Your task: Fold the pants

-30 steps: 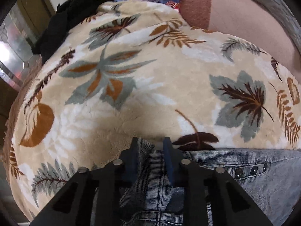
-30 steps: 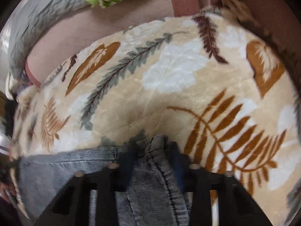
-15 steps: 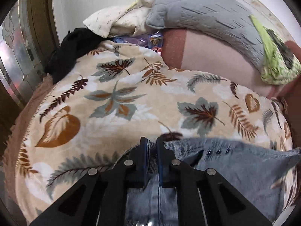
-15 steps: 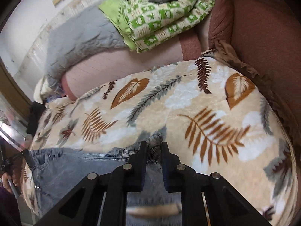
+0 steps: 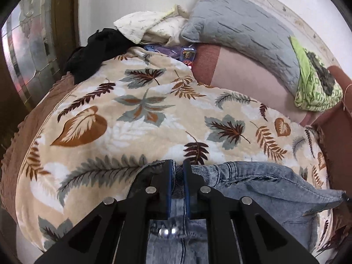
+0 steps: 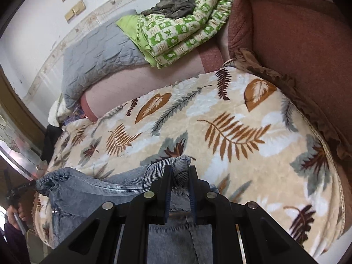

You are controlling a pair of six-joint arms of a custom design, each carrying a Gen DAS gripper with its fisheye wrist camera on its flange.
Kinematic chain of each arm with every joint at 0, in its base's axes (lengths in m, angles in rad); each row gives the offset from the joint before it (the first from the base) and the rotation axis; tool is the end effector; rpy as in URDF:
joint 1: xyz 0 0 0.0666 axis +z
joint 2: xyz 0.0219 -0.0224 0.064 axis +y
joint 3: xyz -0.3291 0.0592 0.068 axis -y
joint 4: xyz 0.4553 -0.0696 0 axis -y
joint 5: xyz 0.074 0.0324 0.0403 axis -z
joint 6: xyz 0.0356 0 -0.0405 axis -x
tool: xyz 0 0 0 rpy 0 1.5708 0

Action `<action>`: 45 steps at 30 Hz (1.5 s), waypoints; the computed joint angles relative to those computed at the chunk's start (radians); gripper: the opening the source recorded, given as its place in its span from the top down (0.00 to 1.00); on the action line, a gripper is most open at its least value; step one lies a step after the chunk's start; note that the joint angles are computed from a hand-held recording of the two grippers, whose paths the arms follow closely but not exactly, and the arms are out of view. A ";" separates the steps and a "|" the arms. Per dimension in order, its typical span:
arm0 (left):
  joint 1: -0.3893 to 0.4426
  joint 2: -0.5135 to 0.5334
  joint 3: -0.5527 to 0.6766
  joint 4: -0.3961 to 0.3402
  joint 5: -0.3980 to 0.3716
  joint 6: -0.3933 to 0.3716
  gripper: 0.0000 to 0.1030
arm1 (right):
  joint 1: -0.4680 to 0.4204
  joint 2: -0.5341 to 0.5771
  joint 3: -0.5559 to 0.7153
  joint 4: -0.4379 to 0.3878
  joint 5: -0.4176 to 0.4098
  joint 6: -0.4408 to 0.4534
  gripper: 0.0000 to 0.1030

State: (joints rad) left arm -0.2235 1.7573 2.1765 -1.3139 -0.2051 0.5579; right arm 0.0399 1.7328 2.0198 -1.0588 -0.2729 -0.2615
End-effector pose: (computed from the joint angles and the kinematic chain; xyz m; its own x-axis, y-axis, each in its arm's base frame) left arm 0.6193 -0.1337 0.5417 -0.6944 -0.3737 -0.6150 -0.3240 0.9254 -0.1965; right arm 0.6553 0.0354 0.4976 -0.7330 0.2199 -0.6437 -0.0434 0.9293 0.3669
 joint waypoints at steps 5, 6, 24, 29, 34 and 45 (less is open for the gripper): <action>-0.016 -0.194 -0.234 0.084 -0.013 0.016 0.91 | -0.023 -0.148 -0.211 0.046 -0.037 -0.002 0.86; -0.019 -0.233 -0.283 0.097 -0.015 0.022 0.92 | -0.027 -0.177 -0.254 0.051 -0.047 -0.004 0.86; -0.105 -0.649 -0.839 0.095 -0.005 0.234 0.92 | -0.095 -0.406 -0.674 0.090 -0.134 -0.038 0.86; -0.110 -0.656 -0.864 0.080 -0.001 0.244 0.92 | -0.106 -0.417 -0.710 0.052 -0.155 -0.010 0.84; -0.109 -0.614 -0.848 0.006 -0.004 0.252 0.86 | -0.105 -0.374 -0.651 -0.032 -0.092 -0.028 0.50; -0.187 -0.629 -0.777 -0.120 -0.224 0.289 0.86 | -0.078 -0.184 -0.398 0.035 -0.077 -0.041 0.44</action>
State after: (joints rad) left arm -0.4108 1.1280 1.3999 -1.4339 -0.4287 0.8469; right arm -0.0380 1.5485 1.6221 -1.0242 -0.3498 -0.3025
